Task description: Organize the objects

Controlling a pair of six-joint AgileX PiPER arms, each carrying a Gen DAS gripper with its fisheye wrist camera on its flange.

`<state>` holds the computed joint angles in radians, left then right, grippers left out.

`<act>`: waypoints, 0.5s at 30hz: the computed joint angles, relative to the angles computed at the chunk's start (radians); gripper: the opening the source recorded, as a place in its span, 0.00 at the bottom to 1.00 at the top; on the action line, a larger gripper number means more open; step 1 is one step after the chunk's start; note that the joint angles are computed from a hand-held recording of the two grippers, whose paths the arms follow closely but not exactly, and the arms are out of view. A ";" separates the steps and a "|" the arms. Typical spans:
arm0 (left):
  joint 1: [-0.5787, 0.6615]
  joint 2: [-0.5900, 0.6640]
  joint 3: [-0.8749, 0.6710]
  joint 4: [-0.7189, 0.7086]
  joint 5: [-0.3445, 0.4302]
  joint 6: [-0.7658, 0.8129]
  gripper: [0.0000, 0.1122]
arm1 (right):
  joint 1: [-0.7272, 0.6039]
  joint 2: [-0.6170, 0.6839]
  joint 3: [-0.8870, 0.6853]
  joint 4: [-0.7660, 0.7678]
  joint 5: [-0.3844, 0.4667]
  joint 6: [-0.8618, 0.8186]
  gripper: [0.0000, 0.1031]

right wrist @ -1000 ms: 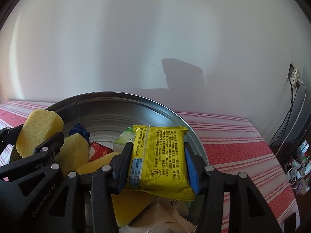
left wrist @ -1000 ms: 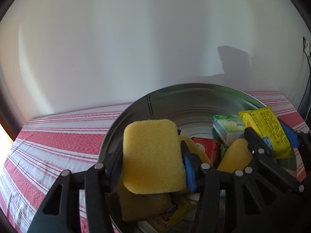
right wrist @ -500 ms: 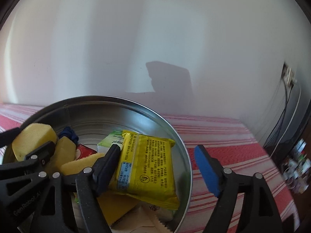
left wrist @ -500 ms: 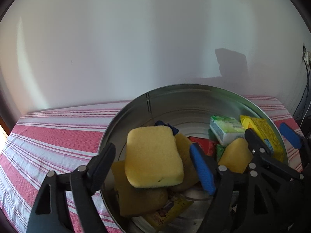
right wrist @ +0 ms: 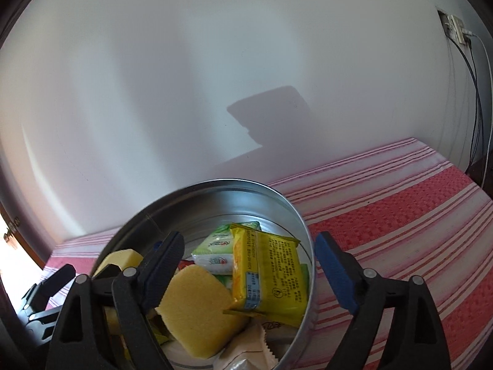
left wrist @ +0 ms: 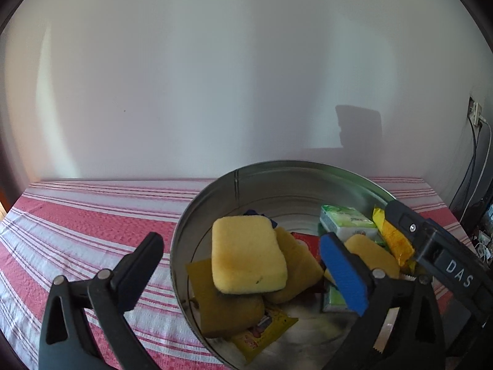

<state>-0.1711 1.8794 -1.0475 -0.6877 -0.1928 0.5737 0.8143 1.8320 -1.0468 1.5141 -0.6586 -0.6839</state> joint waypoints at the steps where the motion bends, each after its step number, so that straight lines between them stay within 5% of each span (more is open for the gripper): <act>1: -0.004 -0.003 0.016 0.035 -0.032 -0.038 0.91 | 0.003 0.004 -0.003 -0.003 -0.009 0.001 0.87; 6: -0.049 -0.015 0.117 0.012 -0.285 -0.020 0.91 | 0.064 0.031 -0.017 0.009 -0.138 -0.018 0.88; 15: -0.025 -0.028 0.239 0.141 -0.419 -0.162 0.91 | 0.158 0.091 -0.050 -0.005 -0.340 -0.029 0.93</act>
